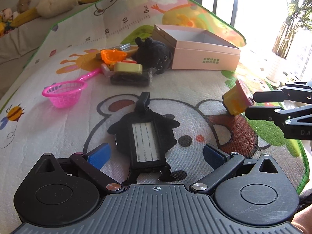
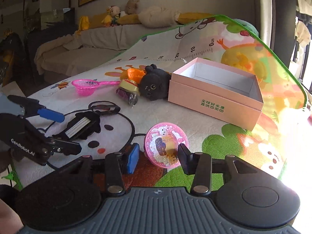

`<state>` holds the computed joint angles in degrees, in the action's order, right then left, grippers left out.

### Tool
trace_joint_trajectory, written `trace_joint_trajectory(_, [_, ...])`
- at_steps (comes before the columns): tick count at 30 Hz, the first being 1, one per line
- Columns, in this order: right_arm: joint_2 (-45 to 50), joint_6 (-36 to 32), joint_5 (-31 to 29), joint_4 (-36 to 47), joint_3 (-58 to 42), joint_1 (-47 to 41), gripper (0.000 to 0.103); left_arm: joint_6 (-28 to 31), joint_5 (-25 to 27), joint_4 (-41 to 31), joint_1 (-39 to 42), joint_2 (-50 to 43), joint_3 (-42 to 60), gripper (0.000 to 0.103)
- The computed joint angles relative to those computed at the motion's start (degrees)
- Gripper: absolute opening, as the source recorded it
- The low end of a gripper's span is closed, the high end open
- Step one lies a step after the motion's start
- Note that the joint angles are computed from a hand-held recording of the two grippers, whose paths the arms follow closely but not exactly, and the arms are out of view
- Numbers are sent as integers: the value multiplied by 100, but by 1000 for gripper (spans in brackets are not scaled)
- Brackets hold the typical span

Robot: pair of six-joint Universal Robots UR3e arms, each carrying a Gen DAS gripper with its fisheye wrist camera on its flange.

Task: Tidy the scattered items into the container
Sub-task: 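Lift the tag with the left tool while the right tool grasps the pink-lidded yellow toy, then carry the tag in the left tool while the right tool carries the yellow toy to the pink box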

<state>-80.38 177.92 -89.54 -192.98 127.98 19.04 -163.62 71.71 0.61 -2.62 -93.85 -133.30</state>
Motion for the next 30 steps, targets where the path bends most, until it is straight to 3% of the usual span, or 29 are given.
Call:
trace_joint_trajectory(5, [72, -88, 63, -413, 184, 240, 55, -20, 110, -56, -58, 29, 16, 103])
trace_joint_trajectory(7, [211, 91, -75, -582, 88, 276, 79, 3, 126, -86, -8, 119, -43, 103])
trace_joint_trajectory(10, [360, 338, -233, -873, 40, 251, 92, -58, 163, -161, 66, 158, -44, 103])
trace_joint_trajectory(12, [404, 433, -198, -893, 34, 158, 96, -106, 168, -174, 82, 102, 11, 103])
trace_joint_trajectory(17, [482, 739, -99, -189, -222, -22, 96, -21, 49, -142, 67, 142, -37, 103])
trace_joint_trajectory(26, [348, 513, -36, -282, 152, -137, 95, 1, -8, -91, 60, 76, -63, 103])
trace_joint_trajectory(27, [385, 378, -17, -209, 88, -141, 91, 9, -22, -82, 72, 99, -85, 103])
trace_joint_trajectory(29, [397, 26, -66, 93, -90, -119, 74, 23, -51, -63, 110, 166, -153, 103])
trace_joint_trajectory(30, [365, -106, -150, 295, -187, -96, 54, 23, -67, -58, 137, 198, -188, 103])
